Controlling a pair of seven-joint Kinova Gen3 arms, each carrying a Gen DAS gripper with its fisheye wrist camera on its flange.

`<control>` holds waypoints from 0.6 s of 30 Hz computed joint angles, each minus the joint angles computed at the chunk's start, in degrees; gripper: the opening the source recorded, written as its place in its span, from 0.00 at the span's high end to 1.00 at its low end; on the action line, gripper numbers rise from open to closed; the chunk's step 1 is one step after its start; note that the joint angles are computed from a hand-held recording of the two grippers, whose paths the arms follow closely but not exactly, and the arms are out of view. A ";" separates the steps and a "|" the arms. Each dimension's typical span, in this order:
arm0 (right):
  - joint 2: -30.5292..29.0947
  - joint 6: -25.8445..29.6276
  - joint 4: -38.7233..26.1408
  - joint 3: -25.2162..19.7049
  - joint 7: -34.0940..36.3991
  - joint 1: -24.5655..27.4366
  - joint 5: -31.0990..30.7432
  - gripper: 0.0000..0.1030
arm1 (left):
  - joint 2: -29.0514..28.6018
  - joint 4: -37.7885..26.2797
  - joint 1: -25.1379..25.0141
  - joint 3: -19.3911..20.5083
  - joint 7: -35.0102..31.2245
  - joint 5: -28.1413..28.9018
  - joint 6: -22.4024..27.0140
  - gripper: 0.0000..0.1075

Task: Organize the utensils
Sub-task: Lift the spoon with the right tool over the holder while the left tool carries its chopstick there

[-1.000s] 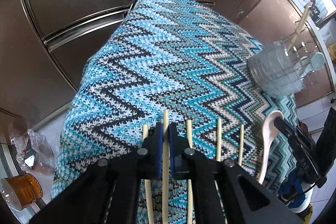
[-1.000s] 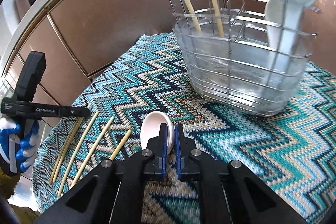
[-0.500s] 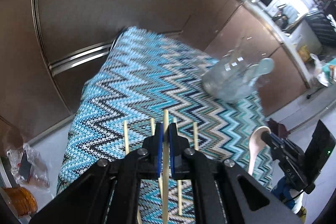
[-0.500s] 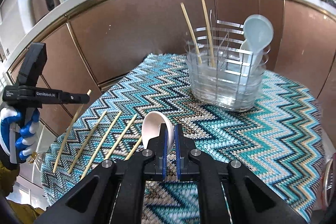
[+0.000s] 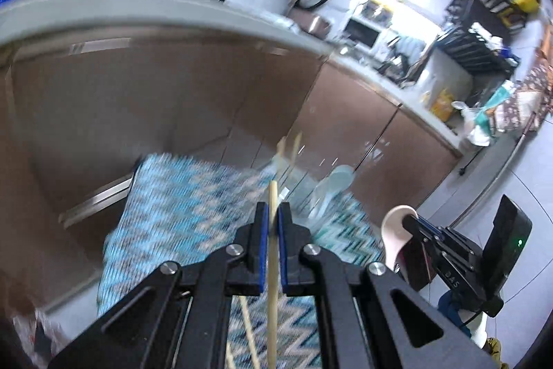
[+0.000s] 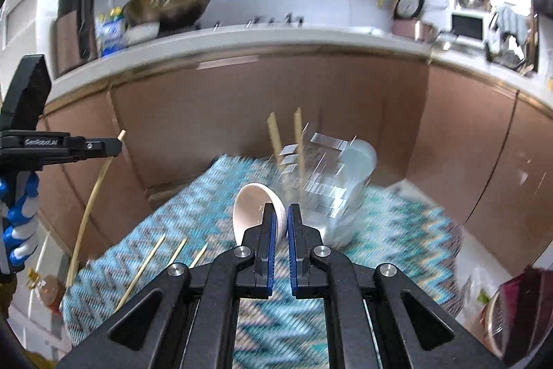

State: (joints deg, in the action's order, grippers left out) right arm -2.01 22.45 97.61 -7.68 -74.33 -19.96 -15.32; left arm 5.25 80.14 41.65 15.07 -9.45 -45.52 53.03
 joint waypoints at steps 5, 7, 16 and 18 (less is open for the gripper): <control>2.38 -9.28 -2.82 11.11 -9.63 -10.67 7.19 0.94 | 5.06 -6.95 1.63 -3.16 0.36 -7.93 -4.23 0.95; 4.06 -12.84 -3.71 16.42 -14.29 -15.89 11.84 0.94 | 6.80 -8.69 2.22 -5.37 1.28 -10.40 -7.27 0.95; 16.40 -24.61 -8.31 40.31 -24.48 -34.55 19.55 0.94 | 16.99 -14.69 7.26 -20.35 15.68 -21.94 -17.53 0.95; 19.01 -27.45 -8.02 45.61 -21.29 -38.19 14.91 0.94 | 18.93 -14.91 9.87 -25.66 20.34 -23.28 -19.19 0.95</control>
